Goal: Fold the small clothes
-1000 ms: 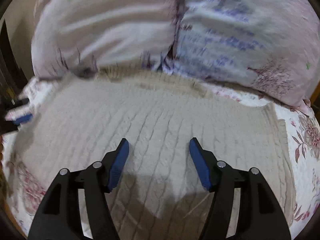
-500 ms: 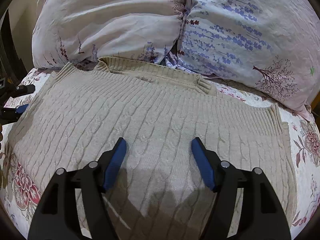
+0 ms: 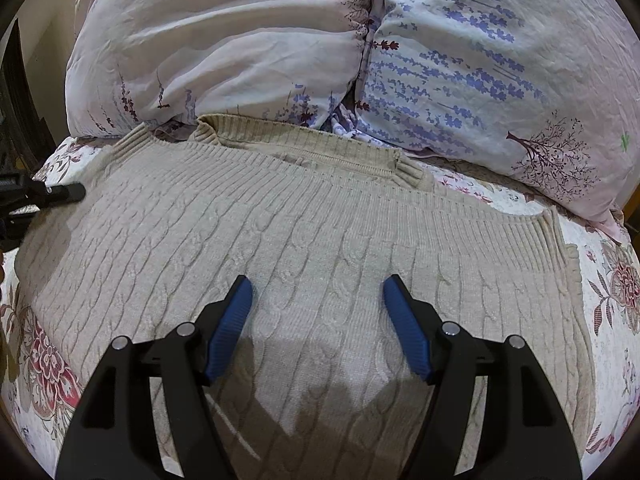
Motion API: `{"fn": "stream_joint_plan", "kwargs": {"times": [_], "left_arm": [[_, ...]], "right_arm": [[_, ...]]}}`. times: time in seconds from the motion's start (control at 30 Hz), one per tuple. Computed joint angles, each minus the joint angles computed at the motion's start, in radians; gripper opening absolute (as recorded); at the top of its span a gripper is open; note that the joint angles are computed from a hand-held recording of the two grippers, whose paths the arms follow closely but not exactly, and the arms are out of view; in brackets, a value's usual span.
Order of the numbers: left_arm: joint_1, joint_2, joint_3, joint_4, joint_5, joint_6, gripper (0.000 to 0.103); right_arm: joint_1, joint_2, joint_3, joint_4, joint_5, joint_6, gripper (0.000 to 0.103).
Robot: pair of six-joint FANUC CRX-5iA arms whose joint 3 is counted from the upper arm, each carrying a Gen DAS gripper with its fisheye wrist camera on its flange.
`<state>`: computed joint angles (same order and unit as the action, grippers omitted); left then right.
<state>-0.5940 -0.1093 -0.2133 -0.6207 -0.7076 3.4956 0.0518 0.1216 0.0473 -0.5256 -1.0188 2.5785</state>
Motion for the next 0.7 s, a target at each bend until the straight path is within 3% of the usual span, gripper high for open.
{"fn": "stream_joint_plan", "kwargs": {"times": [0.37,0.5,0.7], "left_arm": [[-0.101,0.077,0.175,-0.184,-0.015,0.038,0.014],[-0.094,0.144,0.250,-0.199,0.069,0.026,0.014],[-0.066,0.286,0.378,-0.104,0.198,-0.083,0.014]], "right_arm": [[-0.002,0.005,0.008,-0.003,-0.012,0.007,0.069],[-0.026,0.019,0.045,-0.023,-0.063,0.016,0.072],[-0.113,0.012,0.068,-0.060,-0.060,0.067,0.076]]}}
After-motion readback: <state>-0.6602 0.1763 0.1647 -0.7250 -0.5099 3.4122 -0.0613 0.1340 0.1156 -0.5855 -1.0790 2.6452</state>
